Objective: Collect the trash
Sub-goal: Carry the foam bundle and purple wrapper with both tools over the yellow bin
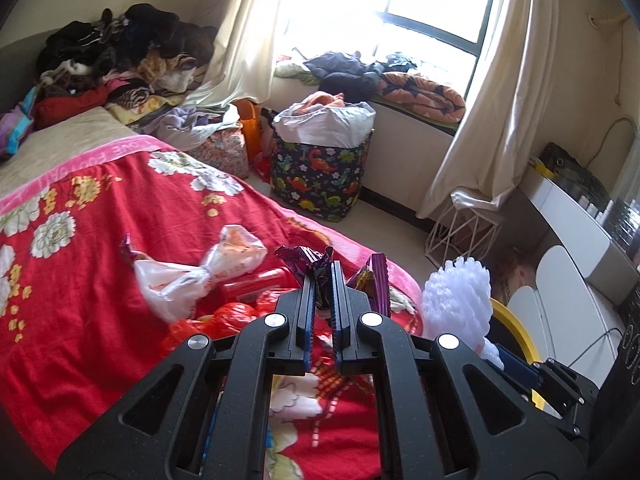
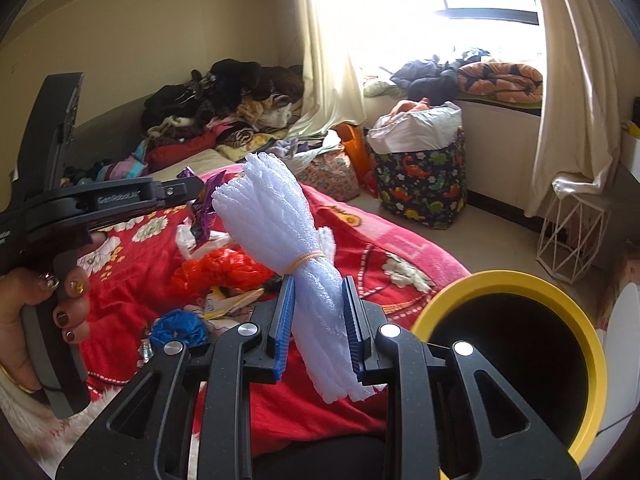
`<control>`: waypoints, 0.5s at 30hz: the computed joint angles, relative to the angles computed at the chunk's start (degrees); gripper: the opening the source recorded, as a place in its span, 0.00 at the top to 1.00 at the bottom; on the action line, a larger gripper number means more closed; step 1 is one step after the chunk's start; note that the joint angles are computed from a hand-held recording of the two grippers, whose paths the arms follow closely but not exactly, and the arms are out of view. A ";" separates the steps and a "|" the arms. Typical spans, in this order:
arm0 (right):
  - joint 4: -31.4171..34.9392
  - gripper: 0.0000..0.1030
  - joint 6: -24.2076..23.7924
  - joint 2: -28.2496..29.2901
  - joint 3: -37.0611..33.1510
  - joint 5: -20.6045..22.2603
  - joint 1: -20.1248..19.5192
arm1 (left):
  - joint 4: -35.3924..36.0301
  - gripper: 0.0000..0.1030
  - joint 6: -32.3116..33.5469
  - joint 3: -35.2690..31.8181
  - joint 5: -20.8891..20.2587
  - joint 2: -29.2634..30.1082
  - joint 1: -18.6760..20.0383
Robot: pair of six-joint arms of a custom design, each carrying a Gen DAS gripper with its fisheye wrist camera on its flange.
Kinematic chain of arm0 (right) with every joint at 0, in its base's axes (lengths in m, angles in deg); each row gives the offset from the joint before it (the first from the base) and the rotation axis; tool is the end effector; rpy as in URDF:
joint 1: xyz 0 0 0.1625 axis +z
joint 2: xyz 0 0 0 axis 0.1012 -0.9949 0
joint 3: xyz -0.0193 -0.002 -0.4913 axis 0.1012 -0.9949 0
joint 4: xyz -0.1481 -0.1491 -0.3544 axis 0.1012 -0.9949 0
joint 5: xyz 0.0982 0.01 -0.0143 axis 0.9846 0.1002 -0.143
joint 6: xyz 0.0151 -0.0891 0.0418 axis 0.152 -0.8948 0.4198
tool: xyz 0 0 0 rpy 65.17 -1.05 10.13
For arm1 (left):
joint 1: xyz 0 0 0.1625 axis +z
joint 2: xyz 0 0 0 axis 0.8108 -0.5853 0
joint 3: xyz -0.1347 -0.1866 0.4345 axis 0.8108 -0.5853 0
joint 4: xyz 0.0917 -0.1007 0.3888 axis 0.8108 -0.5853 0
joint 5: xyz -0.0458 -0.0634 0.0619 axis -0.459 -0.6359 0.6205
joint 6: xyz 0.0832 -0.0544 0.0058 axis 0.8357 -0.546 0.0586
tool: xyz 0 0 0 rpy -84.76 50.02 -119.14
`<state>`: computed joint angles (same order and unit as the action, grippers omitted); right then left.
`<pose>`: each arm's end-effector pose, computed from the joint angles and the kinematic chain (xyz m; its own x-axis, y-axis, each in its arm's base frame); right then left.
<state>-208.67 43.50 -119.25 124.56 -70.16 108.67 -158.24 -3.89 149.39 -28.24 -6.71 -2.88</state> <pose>0.3969 -0.5719 0.0194 -0.5378 -0.7561 0.3728 -0.8326 0.4068 -0.3760 -0.1268 -0.5169 0.3515 -0.8094 -0.3638 -0.4610 0.2945 0.4278 -0.8546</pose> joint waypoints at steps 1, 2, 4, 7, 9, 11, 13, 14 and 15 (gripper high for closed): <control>-0.03 0.77 0.25 -0.17 -0.01 -0.10 -0.14 | 0.00 0.97 0.14 -0.11 -0.07 0.31 -0.10; -0.31 0.77 0.56 -0.35 0.12 -0.25 -0.33 | 0.12 0.97 0.23 -0.30 -0.14 0.57 -0.16; -0.68 0.77 1.16 -0.65 0.34 -0.47 -0.70 | 0.61 0.97 -0.09 -0.65 -0.59 1.23 -0.32; -1.24 0.77 1.97 -1.28 0.71 -0.97 -1.37 | 1.30 0.97 -0.09 -1.24 -1.25 1.98 -0.31; -1.62 0.77 2.32 -1.61 0.94 -1.24 -1.77 | 1.67 0.97 0.06 -1.74 -1.72 2.67 -0.43; -2.03 0.77 2.64 -1.83 1.10 -1.58 -2.07 | 1.91 0.97 0.11 -1.96 -2.11 3.06 -0.52; -2.48 0.77 3.02 -2.08 1.34 -1.94 -2.30 | 2.01 0.97 0.43 -2.45 -2.65 3.66 -0.53; -2.75 0.77 3.14 -2.20 1.44 -2.10 -2.49 | 1.95 0.97 0.49 -2.48 -2.79 3.87 -0.60; -2.99 0.77 3.33 -2.32 1.51 -2.28 -2.68 | 2.03 0.97 0.59 -2.72 -3.06 4.21 -0.63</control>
<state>-211.67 46.83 -121.57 126.07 -72.44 105.98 -156.21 -3.31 146.67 -31.30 -2.50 -3.52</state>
